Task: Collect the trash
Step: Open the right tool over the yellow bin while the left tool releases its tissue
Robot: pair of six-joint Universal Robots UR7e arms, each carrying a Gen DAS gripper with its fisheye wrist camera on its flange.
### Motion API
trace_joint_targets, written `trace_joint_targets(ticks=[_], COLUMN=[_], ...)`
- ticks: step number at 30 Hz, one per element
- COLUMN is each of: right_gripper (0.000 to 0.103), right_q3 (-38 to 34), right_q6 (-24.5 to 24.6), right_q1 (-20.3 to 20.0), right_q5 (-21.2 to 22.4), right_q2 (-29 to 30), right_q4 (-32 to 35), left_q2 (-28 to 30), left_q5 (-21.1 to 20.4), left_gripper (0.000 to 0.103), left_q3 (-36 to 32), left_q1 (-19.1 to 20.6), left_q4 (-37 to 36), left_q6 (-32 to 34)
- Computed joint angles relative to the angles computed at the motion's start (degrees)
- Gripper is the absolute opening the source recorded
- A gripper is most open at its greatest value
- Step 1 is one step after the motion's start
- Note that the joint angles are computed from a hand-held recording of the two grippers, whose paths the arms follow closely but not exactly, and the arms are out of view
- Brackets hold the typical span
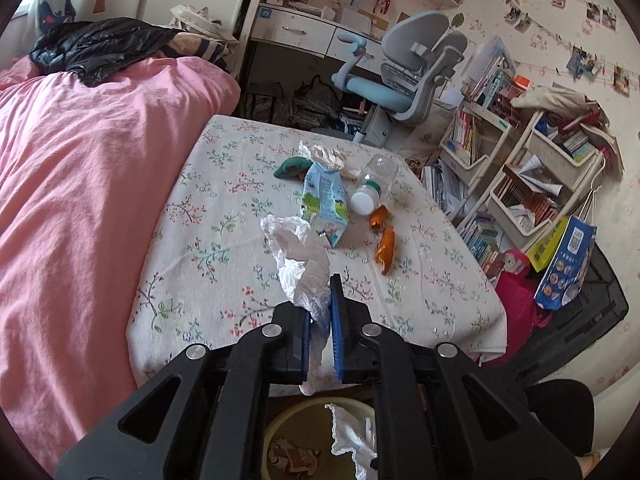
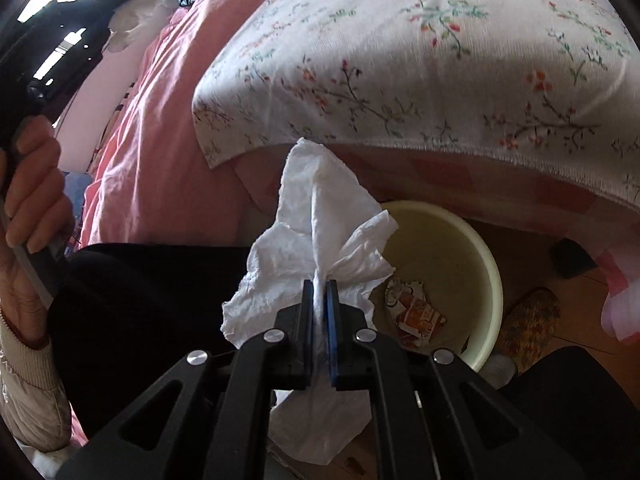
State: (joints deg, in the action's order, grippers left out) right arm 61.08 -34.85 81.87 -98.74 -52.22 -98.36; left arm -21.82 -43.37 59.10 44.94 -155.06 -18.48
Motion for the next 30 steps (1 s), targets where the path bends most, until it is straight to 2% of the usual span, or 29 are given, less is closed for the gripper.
trace_joint_targets(ticks=[9, 11, 13, 14, 18, 21, 23, 25, 30], right_gripper=[0.012, 0.021, 0.048, 0.053, 0.054, 0.058, 0.059, 0.060, 0.065], right_q3=[3.58, 4.23, 4.90, 5.35, 6.42, 7.69, 8.33, 8.58, 11.39], right_q6=[0.40, 0.68, 0.89, 0.87, 1.61, 2.27, 2.52, 2.43, 0.48], right_q1=[-0.72, -0.81, -0.78, -0.76, -0.98, -1.08, -1.46, -1.88, -2.45], right_q5=[-5.64, -5.57, -5.30, -5.38, -4.48, -3.70, -2.66, -0.87, 3.16], right_q2=[-1.33, -1.82, -2.38, -2.72, -3.79, -4.96, -5.69, -6.32, -8.80], right_q4=[-2.28, -3.43, -5.01, -6.13, -9.51, -13.19, -15.65, -17.23, -22.14], left_q2=[-0.35, -0.20, -0.04, 0.11, 0.57, 1.00, 1.39, 1.66, 1.64], left_q5=[0.01, -0.31, -1.07, -1.58, -3.50, -6.48, -8.96, -10.60, -8.38], left_gripper=[0.008, 0.008, 0.008, 0.008, 0.008, 0.008, 0.016, 0.034, 0.053], left_q3=[4.90, 5.72, 6.43, 6.62, 7.05, 6.05, 4.59, 3.98, 5.59], left_q1=[-2.08, -2.40, -2.53, -2.56, -2.27, -1.47, -0.57, -0.15, -1.40], left_q4=[5.21, 7.13, 9.21, 10.50, 16.18, 23.27, 28.68, 31.57, 31.17], left_q6=[-6.61, -8.95, -11.60, -13.02, -18.73, -23.79, -27.17, -29.18, -27.74])
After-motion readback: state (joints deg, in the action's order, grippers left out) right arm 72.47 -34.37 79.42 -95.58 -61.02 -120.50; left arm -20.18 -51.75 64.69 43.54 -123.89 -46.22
